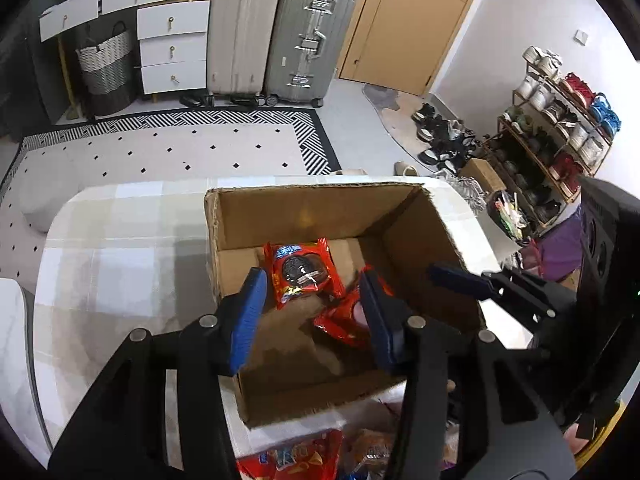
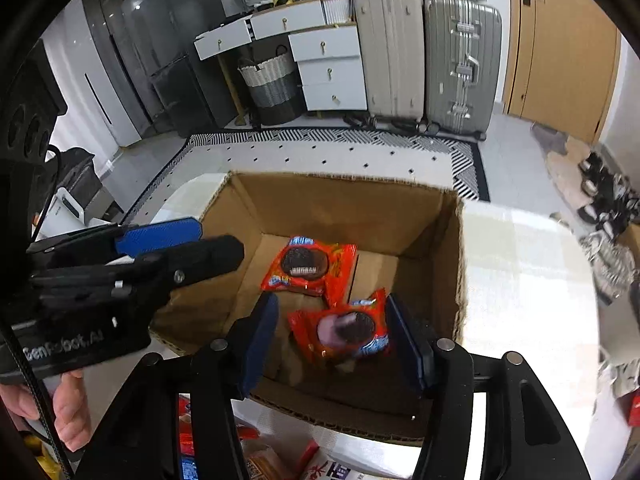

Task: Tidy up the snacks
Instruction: 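Open both tools to drop the cookie packets into the box, then withdraw both tools from the box back toward the snack pile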

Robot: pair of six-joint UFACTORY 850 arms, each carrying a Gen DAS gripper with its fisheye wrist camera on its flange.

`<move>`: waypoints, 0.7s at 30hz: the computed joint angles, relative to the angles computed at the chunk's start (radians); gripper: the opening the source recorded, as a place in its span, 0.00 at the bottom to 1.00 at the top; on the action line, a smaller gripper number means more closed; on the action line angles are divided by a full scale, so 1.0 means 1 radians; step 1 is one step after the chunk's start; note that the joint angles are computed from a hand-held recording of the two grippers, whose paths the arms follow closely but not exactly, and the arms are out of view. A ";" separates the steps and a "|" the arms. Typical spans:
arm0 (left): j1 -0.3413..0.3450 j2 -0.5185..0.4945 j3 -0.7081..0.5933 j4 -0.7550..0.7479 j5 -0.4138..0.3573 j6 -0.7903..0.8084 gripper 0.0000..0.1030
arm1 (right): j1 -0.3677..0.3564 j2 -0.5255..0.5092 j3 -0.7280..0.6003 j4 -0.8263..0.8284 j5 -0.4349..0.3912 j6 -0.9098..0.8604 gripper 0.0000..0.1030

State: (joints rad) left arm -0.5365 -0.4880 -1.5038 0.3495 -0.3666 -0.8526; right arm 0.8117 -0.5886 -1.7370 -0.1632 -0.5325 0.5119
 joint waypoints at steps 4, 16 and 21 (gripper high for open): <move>-0.038 0.056 0.036 0.195 -0.047 -0.172 0.61 | 0.013 0.048 0.038 -0.054 0.027 0.060 0.59; -0.165 0.322 0.199 0.504 -0.198 -0.542 0.79 | 0.099 0.307 0.239 -0.371 0.060 0.394 0.71; -0.273 0.437 0.258 0.624 -0.314 -0.668 0.84 | 0.179 0.453 0.357 -0.614 0.064 0.643 0.74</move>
